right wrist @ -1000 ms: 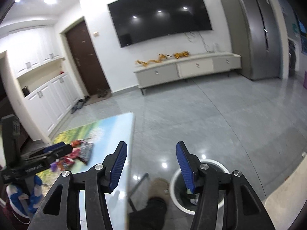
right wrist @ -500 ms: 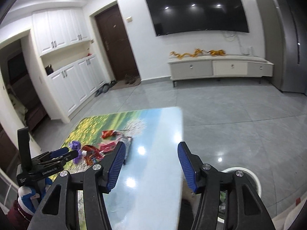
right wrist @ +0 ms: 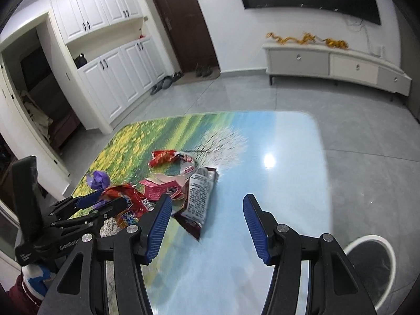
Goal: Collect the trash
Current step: 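Grasp the red snack bag with the left gripper while the right gripper grasps the white printed packet, then carry the red snack bag and white packet over the bin and release both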
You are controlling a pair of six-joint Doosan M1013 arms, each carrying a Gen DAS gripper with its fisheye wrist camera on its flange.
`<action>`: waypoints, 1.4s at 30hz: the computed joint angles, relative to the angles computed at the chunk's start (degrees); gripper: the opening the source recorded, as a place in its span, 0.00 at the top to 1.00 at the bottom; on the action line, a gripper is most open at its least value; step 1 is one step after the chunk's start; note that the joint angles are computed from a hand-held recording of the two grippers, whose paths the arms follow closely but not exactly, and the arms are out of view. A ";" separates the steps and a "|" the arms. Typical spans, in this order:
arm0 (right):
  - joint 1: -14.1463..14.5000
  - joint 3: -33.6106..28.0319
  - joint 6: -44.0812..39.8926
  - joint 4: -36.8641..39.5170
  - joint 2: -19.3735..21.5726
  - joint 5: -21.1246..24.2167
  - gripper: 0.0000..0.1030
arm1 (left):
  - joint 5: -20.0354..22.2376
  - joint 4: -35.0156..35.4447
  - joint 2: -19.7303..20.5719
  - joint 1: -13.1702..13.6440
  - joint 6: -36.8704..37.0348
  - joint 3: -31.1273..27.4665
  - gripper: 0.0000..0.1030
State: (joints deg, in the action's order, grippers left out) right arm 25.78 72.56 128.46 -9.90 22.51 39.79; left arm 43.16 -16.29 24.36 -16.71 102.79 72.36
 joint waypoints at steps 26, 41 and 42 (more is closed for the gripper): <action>-1.49 -0.85 -9.72 12.87 3.33 -0.44 0.69 | 1.66 -2.06 -0.06 -0.45 2.57 1.88 0.61; -0.34 3.96 -7.13 12.25 -0.61 -4.35 0.71 | 2.51 -5.86 -3.37 -0.23 5.13 5.16 0.76; -0.29 4.30 -6.70 11.95 -0.92 -4.58 0.71 | 2.42 -6.00 -3.65 -0.25 5.30 5.42 0.76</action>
State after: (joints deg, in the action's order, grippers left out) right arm 25.49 76.86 121.76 2.06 21.58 35.21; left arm 45.58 -22.28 20.71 -16.96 108.09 77.78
